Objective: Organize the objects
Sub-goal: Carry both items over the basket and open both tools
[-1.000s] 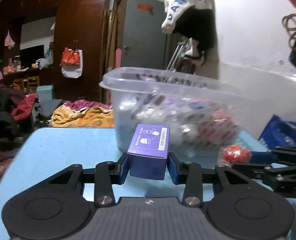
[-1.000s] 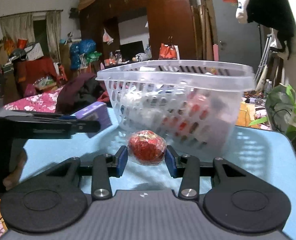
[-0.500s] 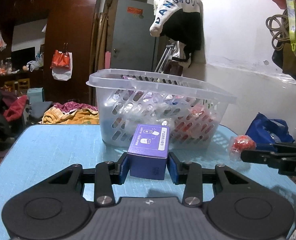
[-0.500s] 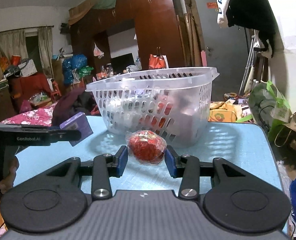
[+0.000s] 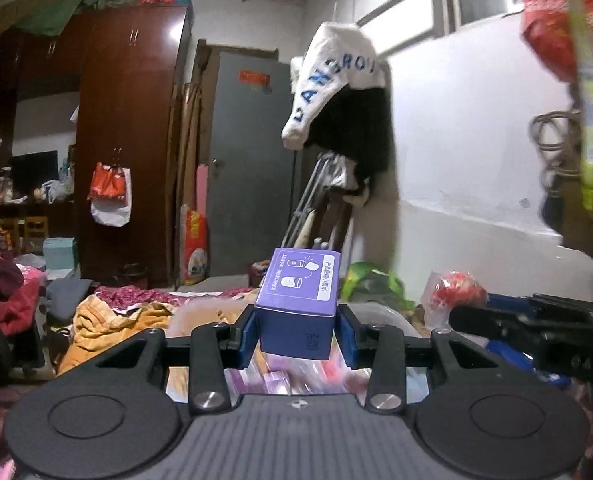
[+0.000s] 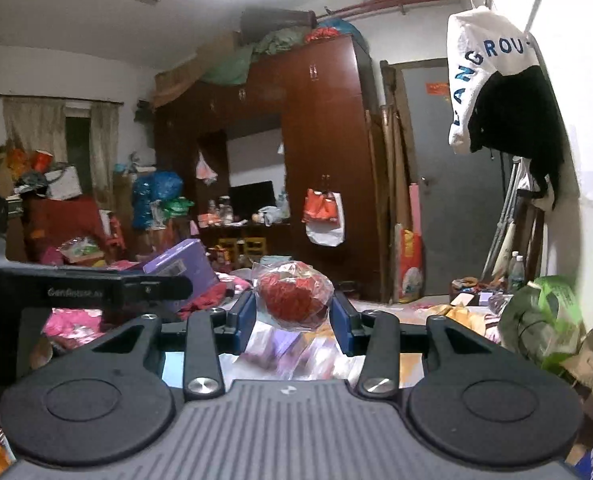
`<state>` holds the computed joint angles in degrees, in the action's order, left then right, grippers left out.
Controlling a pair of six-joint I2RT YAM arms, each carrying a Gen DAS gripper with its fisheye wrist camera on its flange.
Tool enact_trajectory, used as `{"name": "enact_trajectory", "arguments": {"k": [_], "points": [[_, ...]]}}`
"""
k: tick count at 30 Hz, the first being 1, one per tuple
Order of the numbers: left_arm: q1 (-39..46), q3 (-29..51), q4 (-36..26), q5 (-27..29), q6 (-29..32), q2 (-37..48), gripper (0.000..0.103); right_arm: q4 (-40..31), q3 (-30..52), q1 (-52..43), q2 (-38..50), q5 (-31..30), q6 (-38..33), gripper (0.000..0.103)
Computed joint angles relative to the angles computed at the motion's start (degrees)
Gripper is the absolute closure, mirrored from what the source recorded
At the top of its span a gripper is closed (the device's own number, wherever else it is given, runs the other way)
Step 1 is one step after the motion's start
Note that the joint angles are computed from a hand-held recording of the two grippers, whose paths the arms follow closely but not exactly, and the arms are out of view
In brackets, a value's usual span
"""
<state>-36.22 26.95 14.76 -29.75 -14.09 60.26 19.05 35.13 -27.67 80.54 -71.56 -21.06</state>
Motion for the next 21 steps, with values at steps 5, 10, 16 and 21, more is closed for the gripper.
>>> {"name": "enact_trajectory", "arguments": {"k": [5,10,16,21], "points": [[8.6,7.6,-0.4,8.0,-2.0,14.7,0.017,1.4,4.6,9.4,5.3,14.7,0.0,0.021],[6.1,1.6,8.2,0.8,1.5,15.9,0.011,4.2,2.2,6.6,6.7,13.0,-2.7,0.000],[2.3,-2.9,8.8,-0.9,-1.1,13.4,0.000,7.0,-5.9,4.1,1.9,19.6,-5.7,0.000],[-3.7,0.3,3.5,-15.3,-2.5,16.6,0.000,5.6,-11.5,3.6,-4.7,24.5,-7.8,0.000]]}}
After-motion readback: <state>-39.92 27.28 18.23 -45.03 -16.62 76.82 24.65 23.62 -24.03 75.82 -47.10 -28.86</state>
